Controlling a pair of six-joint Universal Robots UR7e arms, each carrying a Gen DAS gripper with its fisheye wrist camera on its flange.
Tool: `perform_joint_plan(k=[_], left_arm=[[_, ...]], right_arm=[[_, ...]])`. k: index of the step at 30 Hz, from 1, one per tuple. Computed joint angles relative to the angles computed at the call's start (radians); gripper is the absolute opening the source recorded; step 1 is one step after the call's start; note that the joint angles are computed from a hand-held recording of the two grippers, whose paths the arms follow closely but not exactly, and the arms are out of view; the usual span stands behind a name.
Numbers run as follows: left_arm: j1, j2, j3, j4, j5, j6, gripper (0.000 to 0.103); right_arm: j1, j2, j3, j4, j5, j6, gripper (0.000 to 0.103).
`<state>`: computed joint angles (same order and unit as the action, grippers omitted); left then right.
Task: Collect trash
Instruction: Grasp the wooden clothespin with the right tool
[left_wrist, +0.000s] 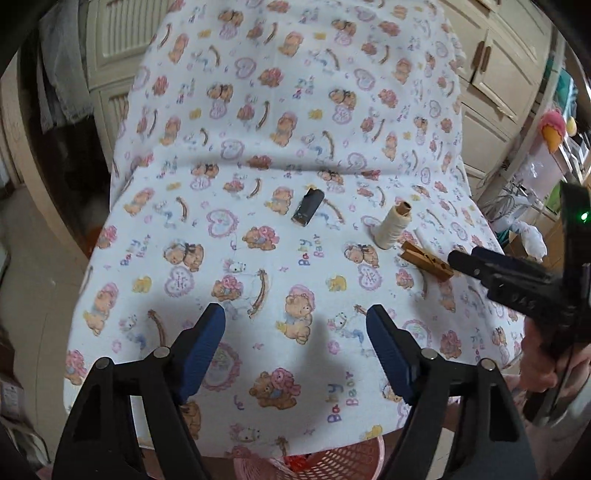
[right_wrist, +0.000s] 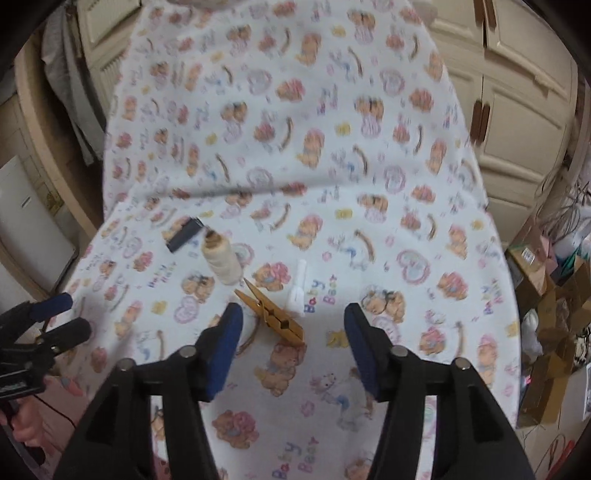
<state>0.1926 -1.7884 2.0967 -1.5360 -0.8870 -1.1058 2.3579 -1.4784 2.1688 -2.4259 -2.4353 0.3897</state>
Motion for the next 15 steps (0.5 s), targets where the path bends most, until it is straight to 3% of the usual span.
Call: perform_joint_plan(k=[5,15], left_arm=[[-0.003,0.022,0.000,0.015,0.034,-0.008,0.085],[-0.016,0.033,0.003,0.010,0.058,-0.008,0.088]], right_arm=[[-0.028,0.027,0.008,0.001,-0.020,0.006,0.056],[-0.022,0.043,0.016,0.008,0.040,-0.066,0.015]])
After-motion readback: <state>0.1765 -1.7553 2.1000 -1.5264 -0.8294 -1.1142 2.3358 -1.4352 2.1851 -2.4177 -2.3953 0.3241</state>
